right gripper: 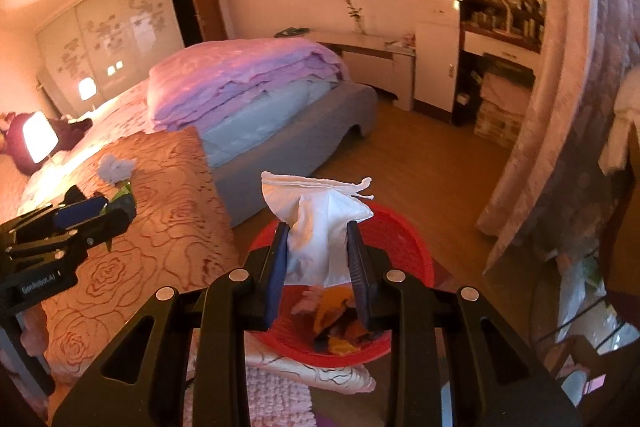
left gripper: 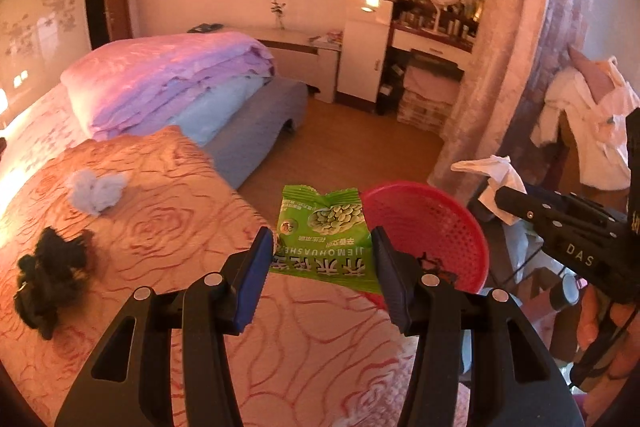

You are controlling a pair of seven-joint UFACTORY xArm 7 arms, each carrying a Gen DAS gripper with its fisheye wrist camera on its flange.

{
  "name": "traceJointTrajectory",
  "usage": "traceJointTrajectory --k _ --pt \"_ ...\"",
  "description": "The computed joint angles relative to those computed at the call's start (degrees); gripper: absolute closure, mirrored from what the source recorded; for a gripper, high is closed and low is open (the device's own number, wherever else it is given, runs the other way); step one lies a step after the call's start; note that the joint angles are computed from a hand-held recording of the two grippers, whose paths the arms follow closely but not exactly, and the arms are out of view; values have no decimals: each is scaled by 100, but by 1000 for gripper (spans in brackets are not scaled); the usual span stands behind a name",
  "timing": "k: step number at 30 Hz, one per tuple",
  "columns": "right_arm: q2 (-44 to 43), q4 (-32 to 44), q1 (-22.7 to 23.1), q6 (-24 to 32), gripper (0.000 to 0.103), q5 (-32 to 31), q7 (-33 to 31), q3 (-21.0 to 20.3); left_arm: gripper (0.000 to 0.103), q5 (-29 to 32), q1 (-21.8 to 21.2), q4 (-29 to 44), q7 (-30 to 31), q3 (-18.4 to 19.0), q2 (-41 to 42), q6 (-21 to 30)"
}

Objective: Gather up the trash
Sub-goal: 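Open both tools to drop the items into the red wastebasket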

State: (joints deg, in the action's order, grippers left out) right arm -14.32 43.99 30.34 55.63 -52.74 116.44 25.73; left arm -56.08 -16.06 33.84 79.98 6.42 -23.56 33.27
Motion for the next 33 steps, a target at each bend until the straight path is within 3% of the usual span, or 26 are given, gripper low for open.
traceJointTrajectory --k 11,23,25,29,33 --pt "-133 -595 -177 -681 74 493 235 -203 54 9 -351 -19 -37 -460 518 -165" --pt "24 -886 -422 -1353 73 482 326 -317 54 121 -352 212 -151 -784 1144 -113" --pt "63 -883 -450 -1416 70 481 310 -317 52 135 -306 247 -196 -806 1209 -85" --pt "97 -889 -469 -1479 63 456 326 -319 38 236 -190 290 -335 -818 1246 4" --pt "90 -912 -483 -1558 57 497 343 -328 36 242 -94 351 -373 -792 1264 73"
